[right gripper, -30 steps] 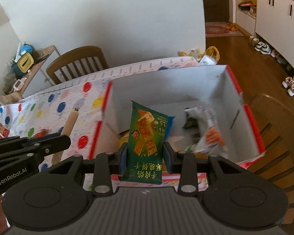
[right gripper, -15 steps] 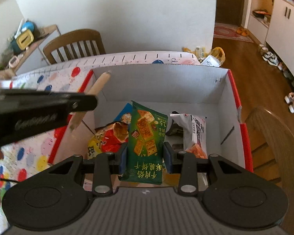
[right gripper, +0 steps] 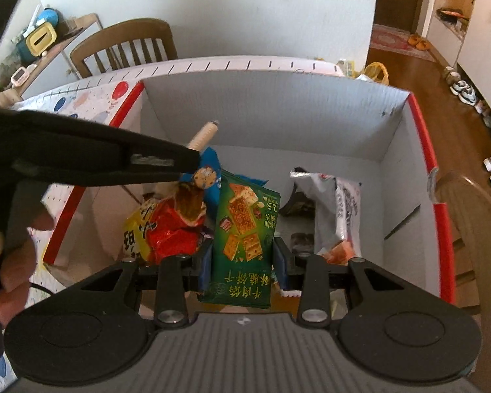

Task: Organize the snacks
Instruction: 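Lower the green packet into the box and open the right tool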

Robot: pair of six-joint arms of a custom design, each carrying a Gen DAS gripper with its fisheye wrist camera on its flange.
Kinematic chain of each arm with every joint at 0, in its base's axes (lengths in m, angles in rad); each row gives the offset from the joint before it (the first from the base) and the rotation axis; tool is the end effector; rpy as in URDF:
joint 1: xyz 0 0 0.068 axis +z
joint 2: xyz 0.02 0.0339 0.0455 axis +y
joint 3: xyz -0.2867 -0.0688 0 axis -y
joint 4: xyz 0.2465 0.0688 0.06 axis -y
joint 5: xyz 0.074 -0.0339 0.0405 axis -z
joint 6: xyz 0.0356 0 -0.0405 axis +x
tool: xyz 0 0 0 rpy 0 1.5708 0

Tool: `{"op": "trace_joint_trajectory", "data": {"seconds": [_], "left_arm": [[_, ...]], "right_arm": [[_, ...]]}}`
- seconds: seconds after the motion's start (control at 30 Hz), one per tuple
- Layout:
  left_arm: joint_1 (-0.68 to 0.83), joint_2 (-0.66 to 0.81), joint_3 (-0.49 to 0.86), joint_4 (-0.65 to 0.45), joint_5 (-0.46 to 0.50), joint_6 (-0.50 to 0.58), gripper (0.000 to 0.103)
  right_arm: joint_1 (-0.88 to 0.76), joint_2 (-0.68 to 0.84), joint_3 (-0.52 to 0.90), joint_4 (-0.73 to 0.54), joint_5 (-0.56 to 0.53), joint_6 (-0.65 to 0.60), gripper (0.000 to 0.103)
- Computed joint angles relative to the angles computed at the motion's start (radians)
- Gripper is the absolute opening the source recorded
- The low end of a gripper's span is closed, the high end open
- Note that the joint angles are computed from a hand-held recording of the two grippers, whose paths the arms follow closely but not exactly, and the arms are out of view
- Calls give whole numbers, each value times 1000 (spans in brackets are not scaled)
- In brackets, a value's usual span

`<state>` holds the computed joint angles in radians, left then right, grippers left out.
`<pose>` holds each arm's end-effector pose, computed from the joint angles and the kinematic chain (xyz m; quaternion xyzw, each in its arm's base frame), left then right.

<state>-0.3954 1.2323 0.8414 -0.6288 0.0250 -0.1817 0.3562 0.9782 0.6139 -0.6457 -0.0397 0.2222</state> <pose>0.2146 -0.0905 0.2521 0.1060 0.9564 -0.0889 0.2574 0.1587 0.0606 0.2268 -0.0698 0.9582 0.0972 0.2598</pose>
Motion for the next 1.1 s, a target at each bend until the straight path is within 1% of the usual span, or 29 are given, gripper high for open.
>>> {"op": "trace_joint_trajectory", "data": {"seconds": [0.23,0.37,0.43,0.47,0.53,0.6,0.63,0.7,0.77,0.87,0.9,0.97,1.03,1.07,1.1], "left_arm": [[-29,44,-7,18,-27,8,8],[-30,63,-11,22,-28,13,8],[-33,60,-13,22,-36,14,12],[-34,55,-14,20,-39,15,15],[-35,46,-14,18,-42,15,18],[-35,35,-13,11,-46,14,23],[-32,27,-11,5,-45,11,25],[-30,7,-11,-5,-44,5,30],[-28,-16,-11,-16,-45,1,33],[-23,-49,-6,-35,-40,1,34],[-24,-63,-4,-45,-42,0,35],[-20,-87,-2,-59,-41,3,36],[-21,-115,0,-75,-46,2,41],[-21,-133,1,-83,-50,0,48],[-26,-149,0,-89,-60,-5,51]], "right_arm": [[16,22,-28,36,33,6,36],[15,29,-26,37,21,10,36],[14,23,-29,36,19,9,36],[13,20,-29,34,18,7,37],[10,12,-29,32,14,5,37],[5,-3,-30,26,13,7,40],[3,-11,-32,25,11,10,42],[-17,-34,-30,12,0,4,42],[-32,-45,-19,0,-12,-2,43],[-53,-80,-9,-29,-21,-12,44],[-59,-93,-6,-39,-23,-15,45],[-60,-110,5,-52,-18,-11,52],[-59,-130,17,-69,-17,-9,53],[-61,-139,23,-79,-17,-10,53],[-60,-148,27,-87,-16,-9,53]]}}
